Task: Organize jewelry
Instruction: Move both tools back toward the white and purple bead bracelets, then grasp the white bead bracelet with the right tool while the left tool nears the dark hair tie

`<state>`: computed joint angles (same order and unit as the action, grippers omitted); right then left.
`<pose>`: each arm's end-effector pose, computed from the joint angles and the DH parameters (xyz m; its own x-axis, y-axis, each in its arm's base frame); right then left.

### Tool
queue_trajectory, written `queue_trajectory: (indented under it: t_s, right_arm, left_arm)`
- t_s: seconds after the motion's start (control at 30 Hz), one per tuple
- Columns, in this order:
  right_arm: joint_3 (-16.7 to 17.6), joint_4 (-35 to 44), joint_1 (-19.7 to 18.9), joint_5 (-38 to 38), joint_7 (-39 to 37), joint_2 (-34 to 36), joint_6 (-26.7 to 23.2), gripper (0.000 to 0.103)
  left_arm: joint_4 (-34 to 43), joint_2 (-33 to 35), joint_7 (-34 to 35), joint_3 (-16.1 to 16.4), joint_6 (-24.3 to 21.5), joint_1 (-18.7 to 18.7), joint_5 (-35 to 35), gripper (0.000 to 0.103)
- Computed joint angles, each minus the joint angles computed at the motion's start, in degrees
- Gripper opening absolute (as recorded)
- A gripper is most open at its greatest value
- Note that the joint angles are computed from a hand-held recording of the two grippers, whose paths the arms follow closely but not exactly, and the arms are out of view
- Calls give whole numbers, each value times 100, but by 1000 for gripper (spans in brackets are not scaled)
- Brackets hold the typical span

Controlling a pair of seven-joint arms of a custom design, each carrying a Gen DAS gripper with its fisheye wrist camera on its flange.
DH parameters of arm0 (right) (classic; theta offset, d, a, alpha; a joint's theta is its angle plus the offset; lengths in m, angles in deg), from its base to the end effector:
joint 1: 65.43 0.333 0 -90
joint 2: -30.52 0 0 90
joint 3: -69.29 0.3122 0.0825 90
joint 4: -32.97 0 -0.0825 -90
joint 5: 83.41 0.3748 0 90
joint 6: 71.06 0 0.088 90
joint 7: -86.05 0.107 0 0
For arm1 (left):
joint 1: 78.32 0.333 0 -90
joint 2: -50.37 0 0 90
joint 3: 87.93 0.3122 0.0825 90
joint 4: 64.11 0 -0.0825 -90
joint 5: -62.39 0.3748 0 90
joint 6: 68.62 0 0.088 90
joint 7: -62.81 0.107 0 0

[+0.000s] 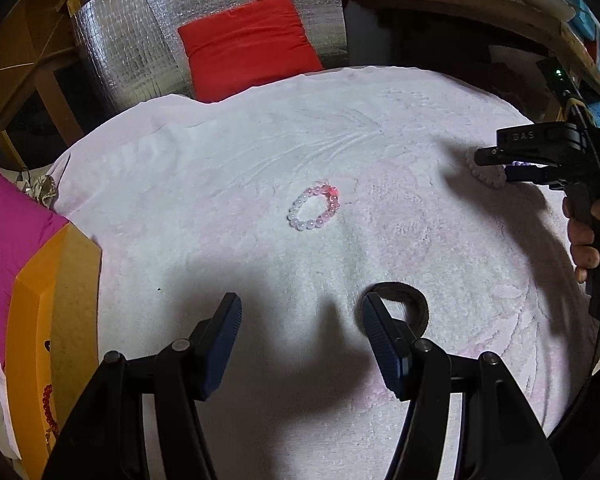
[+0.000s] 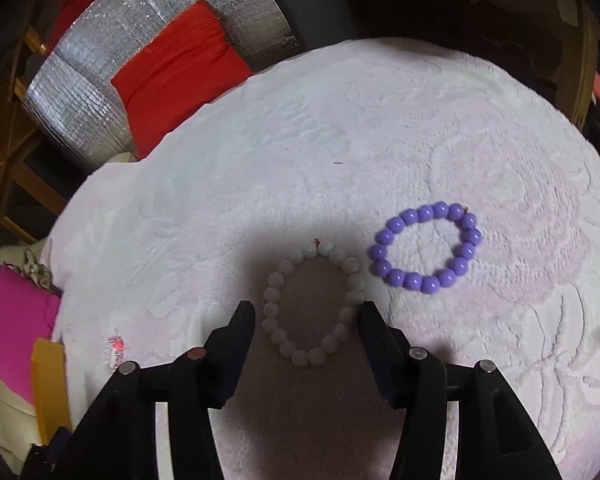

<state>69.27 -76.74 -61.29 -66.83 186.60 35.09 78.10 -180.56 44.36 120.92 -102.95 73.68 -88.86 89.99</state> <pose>0.6145 0.0383 0.5205 -0.1977 -0.9139 -0.3544 -0.7985 0.3599 -0.4826 0.5032 -0.2485 0.5515 -0.1397 -0.9770 -0.1610 -0.7664 0.2096 -0.6071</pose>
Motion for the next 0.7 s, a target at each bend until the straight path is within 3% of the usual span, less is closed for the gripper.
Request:
queue_trajectory:
  t_s: [0.1,0.17,0.23,0.3,0.47,0.7]
  right_arm:
    - [3,-27,23,-125,79,39,177,57]
    - [-15,-55,67,-457,293,45,275,49]
    - [-18,-10,93,-728,403,81,246,34]
    - [16,-40,80,-683,312,66,283,27]
    - [149,-81,84,-90,-374,-21,202,22]
    - [160,-222,182,1702,-2235,-361,-288,22]
  left_arm:
    - [-2,-3,22,12,-15,6,-17,64]
    - [-3,-3,28,20,-26,15,-28,64]
    - [1,-1,23,27,-48,25,-41,64]
    - [-8,-6,21,35,-52,34,-53,64]
    - [-15,-12,11,44,-86,60,-51,64]
    - [42,60,75,107,-179,79,-363,64]
